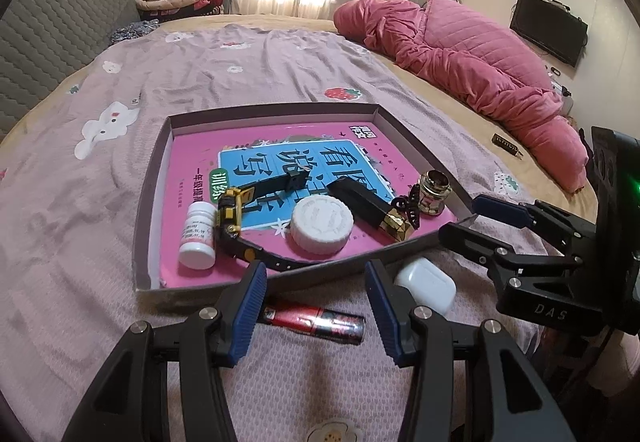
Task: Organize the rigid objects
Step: 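Open both tools to release the lid and clip, then lift away, then move the left tool to the red lighter while the right tool approaches the white earbuds case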
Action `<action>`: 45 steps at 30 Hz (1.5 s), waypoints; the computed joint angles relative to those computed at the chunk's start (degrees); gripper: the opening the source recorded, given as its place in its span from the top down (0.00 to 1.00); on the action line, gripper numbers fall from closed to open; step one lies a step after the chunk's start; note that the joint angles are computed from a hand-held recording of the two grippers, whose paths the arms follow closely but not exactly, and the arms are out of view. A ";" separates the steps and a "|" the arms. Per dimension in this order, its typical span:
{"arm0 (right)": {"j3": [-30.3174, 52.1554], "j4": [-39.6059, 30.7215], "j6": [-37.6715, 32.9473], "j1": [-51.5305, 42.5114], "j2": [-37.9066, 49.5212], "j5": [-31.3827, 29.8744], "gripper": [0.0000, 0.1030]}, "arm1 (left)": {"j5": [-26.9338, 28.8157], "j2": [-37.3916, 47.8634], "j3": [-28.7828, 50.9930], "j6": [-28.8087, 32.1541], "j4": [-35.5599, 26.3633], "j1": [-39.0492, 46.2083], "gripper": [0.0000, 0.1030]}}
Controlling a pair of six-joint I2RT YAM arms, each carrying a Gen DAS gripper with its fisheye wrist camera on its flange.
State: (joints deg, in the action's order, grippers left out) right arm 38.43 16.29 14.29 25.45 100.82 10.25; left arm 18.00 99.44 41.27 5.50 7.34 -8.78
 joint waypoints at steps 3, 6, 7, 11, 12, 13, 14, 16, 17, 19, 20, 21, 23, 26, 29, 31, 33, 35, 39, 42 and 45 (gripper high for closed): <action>-0.38 -0.36 -0.13 0.35 -0.57 0.41 0.30 | -0.05 -1.12 -0.97 0.31 -0.33 0.39 0.51; -0.93 -0.55 -0.15 0.77 -1.17 0.74 0.29 | -0.18 -2.16 -1.94 0.39 -0.49 0.75 0.51; -1.18 -0.70 -0.23 1.00 -1.48 0.93 0.29 | -0.16 -2.49 -2.18 0.35 -0.64 0.86 0.51; -1.90 -1.12 -0.33 1.67 -2.22 1.53 0.29 | -0.70 -3.71 -3.27 0.75 -0.98 1.07 0.51; -2.16 -1.08 -0.30 1.79 -2.34 1.57 0.29 | -0.77 -3.94 -3.51 0.86 -0.95 1.13 0.51; -2.46 -1.12 -0.27 1.87 -2.54 1.47 0.29 | -0.86 -4.28 -3.84 0.96 -0.92 1.17 0.51; -2.60 -1.20 -0.24 1.92 -2.63 1.47 0.29 | -1.02 -4.50 -4.08 1.05 -1.00 1.15 0.51; -2.89 -1.42 -0.05 2.14 -2.87 1.69 0.29 | -1.20 -5.06 -4.56 1.21 -1.11 1.14 0.51; -3.20 -1.43 0.03 2.16 -3.05 1.57 0.29 | -1.30 -5.21 -4.66 1.30 -1.18 1.16 0.51; -3.79 -1.47 0.12 2.27 -3.42 1.49 0.29 | -1.42 -5.62 -4.94 1.38 -1.38 1.15 0.51; -4.04 -1.62 0.07 2.35 -3.62 1.49 0.29 | -1.41 -5.83 -5.16 1.42 -1.46 1.14 0.51; -4.31 -1.63 0.06 2.41 -3.81 1.52 0.29 | -1.44 -5.95 -5.21 1.46 -1.65 1.13 0.51; -4.82 -1.68 0.02 2.67 -4.30 1.65 0.29 | -1.57 -6.18 -5.46 1.54 -2.00 1.08 0.51; -5.23 -1.87 -0.04 2.98 -4.74 1.70 0.29 | -1.48 -6.38 -5.96 1.64 -2.23 1.07 0.51; -5.40 -2.02 -0.07 3.18 -4.93 1.66 0.29 | -1.18 -6.25 -6.27 1.48 -2.87 0.77 0.51; -5.46 -2.05 -0.08 3.30 -4.90 1.63 0.29 | -1.03 -5.87 -6.26 0.95 -3.49 0.38 0.51; -5.34 -2.08 -0.03 3.34 -4.74 1.54 0.29 | -1.35 -5.20 -6.12 -0.12 -3.87 -0.34 0.51; -5.28 -2.16 0.16 3.33 -4.39 1.21 0.29 | -2.16 -3.99 -5.40 -1.83 -4.33 -1.15 0.51; -4.93 -2.17 0.17 3.16 -3.56 0.74 0.29 | -1.20 0.13 -2.03 -6.83 -6.55 -1.13 0.51; -4.66 -2.20 0.36 2.61 -3.09 0.12 0.29 | 0.96 4.16 1.24 -10.17 -8.51 -0.05 0.51; -4.59 -1.95 0.89 1.63 -2.65 -1.27 0.29 | 2.24 7.12 4.02 -13.45 -10.12 0.44 0.51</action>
State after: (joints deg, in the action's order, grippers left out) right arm 33.83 14.34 15.19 27.08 98.17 8.98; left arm 20.24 106.56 45.29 -7.95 -2.78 -8.34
